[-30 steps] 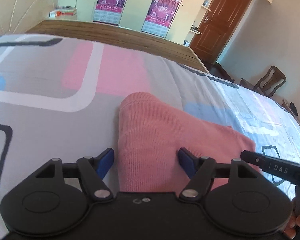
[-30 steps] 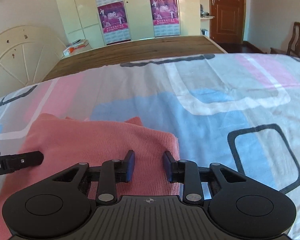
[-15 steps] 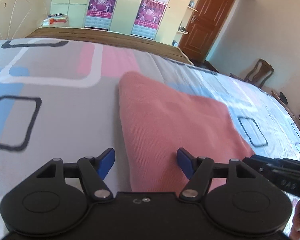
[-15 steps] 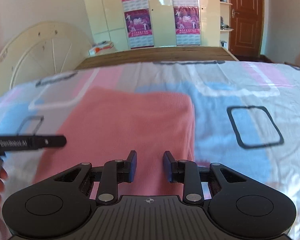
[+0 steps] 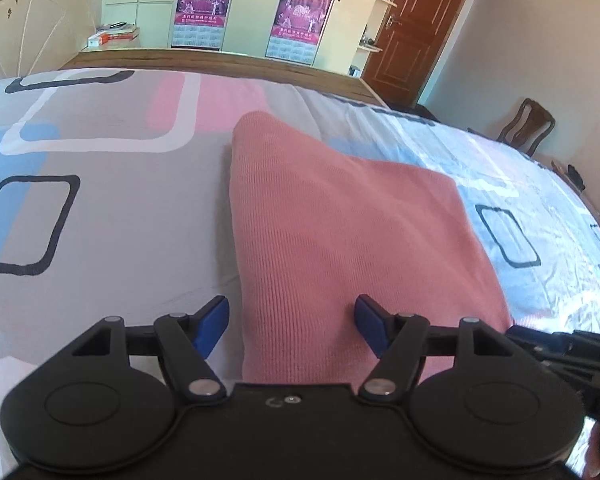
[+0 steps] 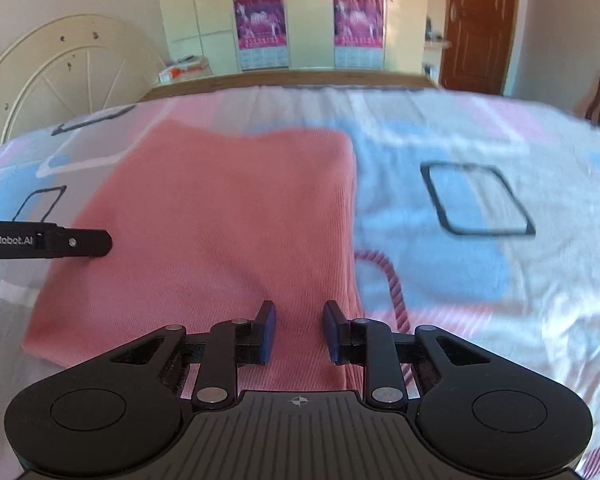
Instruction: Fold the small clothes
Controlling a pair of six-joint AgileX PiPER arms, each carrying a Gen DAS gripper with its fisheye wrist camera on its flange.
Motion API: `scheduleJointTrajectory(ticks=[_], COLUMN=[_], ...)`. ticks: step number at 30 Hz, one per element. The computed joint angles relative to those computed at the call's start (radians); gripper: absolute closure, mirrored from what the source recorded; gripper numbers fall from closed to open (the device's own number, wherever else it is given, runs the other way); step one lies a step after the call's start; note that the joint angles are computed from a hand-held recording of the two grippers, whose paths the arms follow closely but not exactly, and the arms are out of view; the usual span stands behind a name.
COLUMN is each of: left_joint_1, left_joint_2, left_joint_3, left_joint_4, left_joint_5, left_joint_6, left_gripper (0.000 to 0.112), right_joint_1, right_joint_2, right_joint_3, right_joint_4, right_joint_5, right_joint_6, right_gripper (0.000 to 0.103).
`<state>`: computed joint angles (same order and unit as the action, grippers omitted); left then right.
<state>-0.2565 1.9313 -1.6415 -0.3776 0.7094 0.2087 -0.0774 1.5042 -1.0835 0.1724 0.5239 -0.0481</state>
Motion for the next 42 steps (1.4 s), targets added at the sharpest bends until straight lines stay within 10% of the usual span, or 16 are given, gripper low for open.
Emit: scheduleJointTrajectory(ticks=[6,8,18,23,42], left_joint_1=[-0.018,-0.023,-0.045,-0.036,0.030], left_joint_2=[-0.002,-0.006,0.012,0.052,0.262], left_joint_3=[-0.015,-0.009,-0.059,-0.141,-0.345], left_joint_4=[0.051,0.062,0.085,0.042,-0.142], left_joint_5=[0.020,0.021,0.063,0.094,0.231], left_joint_6=[-0.038,-0.043,-0.061,-0.044,-0.013], left_gripper=[0.041,0.039,0.028,0.022,0.020], right_joint_1=[-0.010,-0.007,-0.130,-0.183,-0.221], right_joint_2=[-0.049,-0.037,-0.010,0.054,0.332], right_joint_3=[-0.018,-0.017,-0.047,-0.130,-0.328], right_joint_4=[0.026,-0.010,0.192,0.359,0.532], right_joint_5=[0.026,0.039,0.112,0.149,0.207], right_joint_6=[0.007,0.036,-0.095,-0.205,-0.296], right_gripper=[0.073,0.051,0.050,0.027,0.027])
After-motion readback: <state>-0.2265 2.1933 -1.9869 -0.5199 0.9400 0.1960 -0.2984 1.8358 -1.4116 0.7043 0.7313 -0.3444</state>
